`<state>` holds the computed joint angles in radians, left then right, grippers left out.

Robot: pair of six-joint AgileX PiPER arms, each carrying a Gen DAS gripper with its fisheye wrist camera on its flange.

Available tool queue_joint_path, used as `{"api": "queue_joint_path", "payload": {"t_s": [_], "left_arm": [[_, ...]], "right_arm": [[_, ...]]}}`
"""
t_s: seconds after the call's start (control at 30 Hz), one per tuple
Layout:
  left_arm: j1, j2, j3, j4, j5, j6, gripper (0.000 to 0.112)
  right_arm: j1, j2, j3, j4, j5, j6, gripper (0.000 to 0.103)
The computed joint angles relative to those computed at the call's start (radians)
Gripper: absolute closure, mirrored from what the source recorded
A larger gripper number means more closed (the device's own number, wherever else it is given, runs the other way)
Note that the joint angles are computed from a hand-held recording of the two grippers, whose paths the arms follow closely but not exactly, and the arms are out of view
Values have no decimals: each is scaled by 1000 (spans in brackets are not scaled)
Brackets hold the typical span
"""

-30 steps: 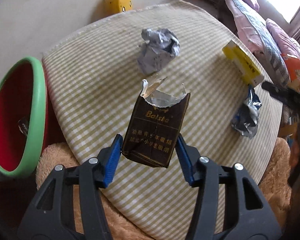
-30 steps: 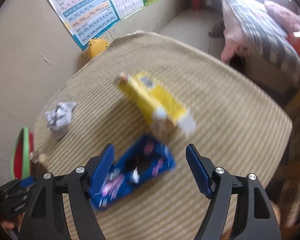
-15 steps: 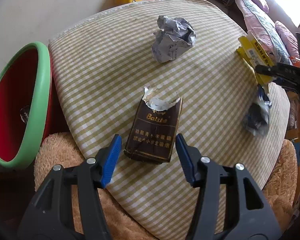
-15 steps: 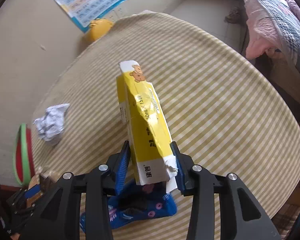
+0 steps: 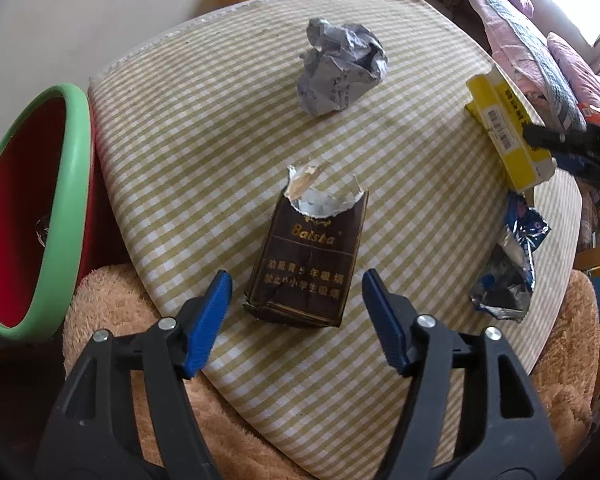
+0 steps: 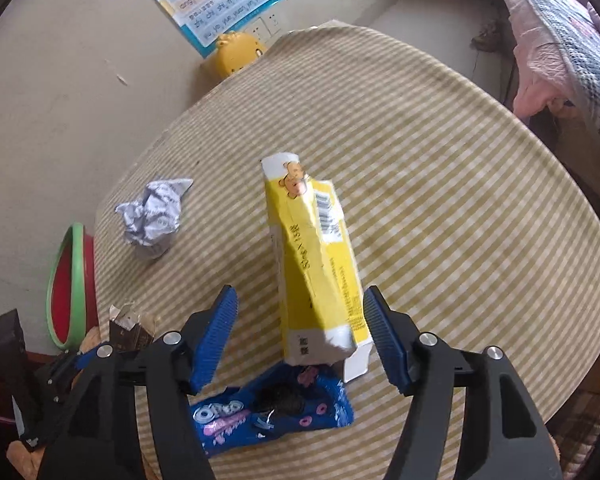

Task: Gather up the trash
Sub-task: 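Lift brown box and yellow box and carry both toward the red bucket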

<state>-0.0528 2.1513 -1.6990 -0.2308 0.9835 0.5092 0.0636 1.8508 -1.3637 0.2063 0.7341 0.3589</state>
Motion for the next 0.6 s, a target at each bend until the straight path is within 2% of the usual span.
{"api": "queue_joint_path", "payload": {"t_s": [0.17,0.27,0.4,0.47,0.5,0.6], "left_arm": [[-10,-1,10,-3,-1,13,49],[-9,0,12,-3,-1,13,62],[0,-3,17,-14,-3,17,63],[1,-12,27,-13,-18,16,64],[1,-16,31,-14,-26,15,64],[6,-33,45,-21,-45,21,64]], "right_arm": [[-53,44,-13,90,-11,-38,40],[-77,78,-21,175,-10,-77,40],[-83,113,-32,227,-11,-107,39],[-67,108,-35,200,-11,-99,43],[-65,110,-37,209,-14,-106,53],[-52,80,-7,197,-49,-91,58]]}}
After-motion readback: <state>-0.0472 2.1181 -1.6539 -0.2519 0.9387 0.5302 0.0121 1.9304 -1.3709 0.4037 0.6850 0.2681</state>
